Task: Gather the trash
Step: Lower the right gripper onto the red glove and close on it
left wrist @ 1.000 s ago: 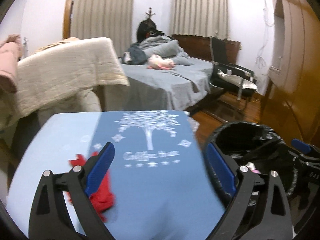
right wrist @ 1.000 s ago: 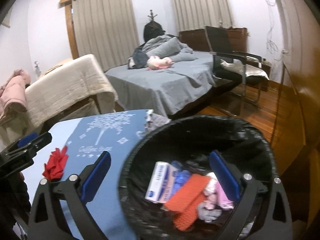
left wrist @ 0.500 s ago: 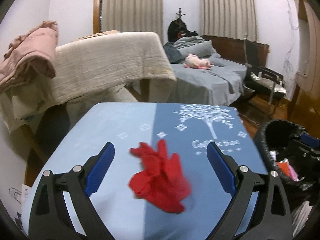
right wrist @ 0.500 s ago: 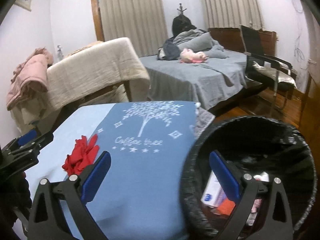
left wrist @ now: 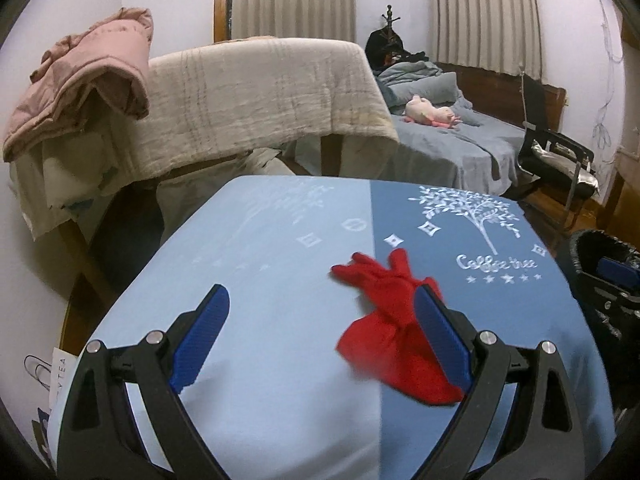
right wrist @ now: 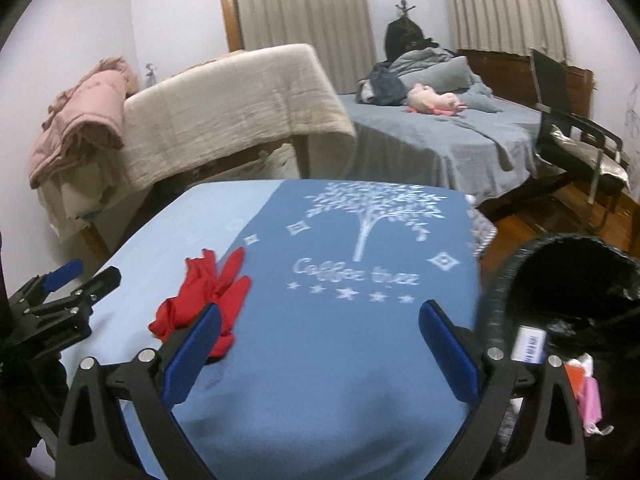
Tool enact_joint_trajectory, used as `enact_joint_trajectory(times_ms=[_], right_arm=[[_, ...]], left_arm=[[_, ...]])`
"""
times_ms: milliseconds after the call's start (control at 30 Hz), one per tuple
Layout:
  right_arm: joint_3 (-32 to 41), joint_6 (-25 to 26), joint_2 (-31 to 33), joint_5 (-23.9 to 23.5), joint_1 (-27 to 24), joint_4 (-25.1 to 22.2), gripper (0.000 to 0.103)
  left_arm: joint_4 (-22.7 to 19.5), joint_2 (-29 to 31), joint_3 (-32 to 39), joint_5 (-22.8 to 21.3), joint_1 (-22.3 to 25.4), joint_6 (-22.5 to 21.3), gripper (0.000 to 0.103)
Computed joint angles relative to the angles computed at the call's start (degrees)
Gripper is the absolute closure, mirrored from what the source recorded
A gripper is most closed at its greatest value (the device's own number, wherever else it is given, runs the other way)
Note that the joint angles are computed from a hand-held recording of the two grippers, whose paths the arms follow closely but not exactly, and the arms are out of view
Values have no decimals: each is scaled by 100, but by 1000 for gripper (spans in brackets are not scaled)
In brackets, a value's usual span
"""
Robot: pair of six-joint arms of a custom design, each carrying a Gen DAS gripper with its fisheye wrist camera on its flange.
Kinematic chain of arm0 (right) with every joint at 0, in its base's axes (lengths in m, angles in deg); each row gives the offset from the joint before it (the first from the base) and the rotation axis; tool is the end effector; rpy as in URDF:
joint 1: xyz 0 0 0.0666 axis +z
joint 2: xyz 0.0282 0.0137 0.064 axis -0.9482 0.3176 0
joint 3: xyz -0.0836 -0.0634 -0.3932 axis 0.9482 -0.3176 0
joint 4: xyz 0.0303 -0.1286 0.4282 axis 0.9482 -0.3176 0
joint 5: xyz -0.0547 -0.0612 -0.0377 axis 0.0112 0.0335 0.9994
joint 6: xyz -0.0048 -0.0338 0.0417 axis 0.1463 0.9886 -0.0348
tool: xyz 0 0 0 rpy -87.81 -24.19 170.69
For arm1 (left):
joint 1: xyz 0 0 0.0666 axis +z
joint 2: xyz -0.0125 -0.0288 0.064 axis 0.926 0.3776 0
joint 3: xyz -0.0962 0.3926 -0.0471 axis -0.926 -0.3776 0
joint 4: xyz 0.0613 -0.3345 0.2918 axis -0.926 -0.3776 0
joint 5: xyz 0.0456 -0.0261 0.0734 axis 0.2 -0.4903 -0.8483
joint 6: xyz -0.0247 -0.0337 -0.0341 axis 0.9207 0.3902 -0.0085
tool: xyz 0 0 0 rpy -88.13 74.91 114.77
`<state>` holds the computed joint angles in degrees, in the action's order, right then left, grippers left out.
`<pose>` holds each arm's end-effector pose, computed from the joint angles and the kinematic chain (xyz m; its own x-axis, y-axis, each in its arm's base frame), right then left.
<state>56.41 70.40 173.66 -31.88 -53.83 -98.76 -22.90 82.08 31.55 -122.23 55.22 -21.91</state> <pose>0.5497 0.1884 0.3687 -0.5440 -0.2453 -0.8025 -0.6021 0.7802 0.1696 0.4284 -0.0763 0.3798 -0.4925 -0.2544 -0.8323 -0.4712 0.8820 0.0093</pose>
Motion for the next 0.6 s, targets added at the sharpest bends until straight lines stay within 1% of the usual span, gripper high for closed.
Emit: enact_joint_trajectory(times_ms=[233, 333, 533, 600], right_arm=[[120, 226, 196, -54, 367, -63, 7], [192, 308, 288, -88, 485, -113, 9], [334, 393, 471, -147, 656, -238, 18], [391, 436, 539, -191, 705, -328, 23]], left_arm=[[15, -70, -189, 135, 218, 35, 12], [46, -80, -234, 182, 286, 26, 12], [88, -94, -314, 287, 429, 97, 12], [91, -102, -333, 335, 480, 157, 12]])
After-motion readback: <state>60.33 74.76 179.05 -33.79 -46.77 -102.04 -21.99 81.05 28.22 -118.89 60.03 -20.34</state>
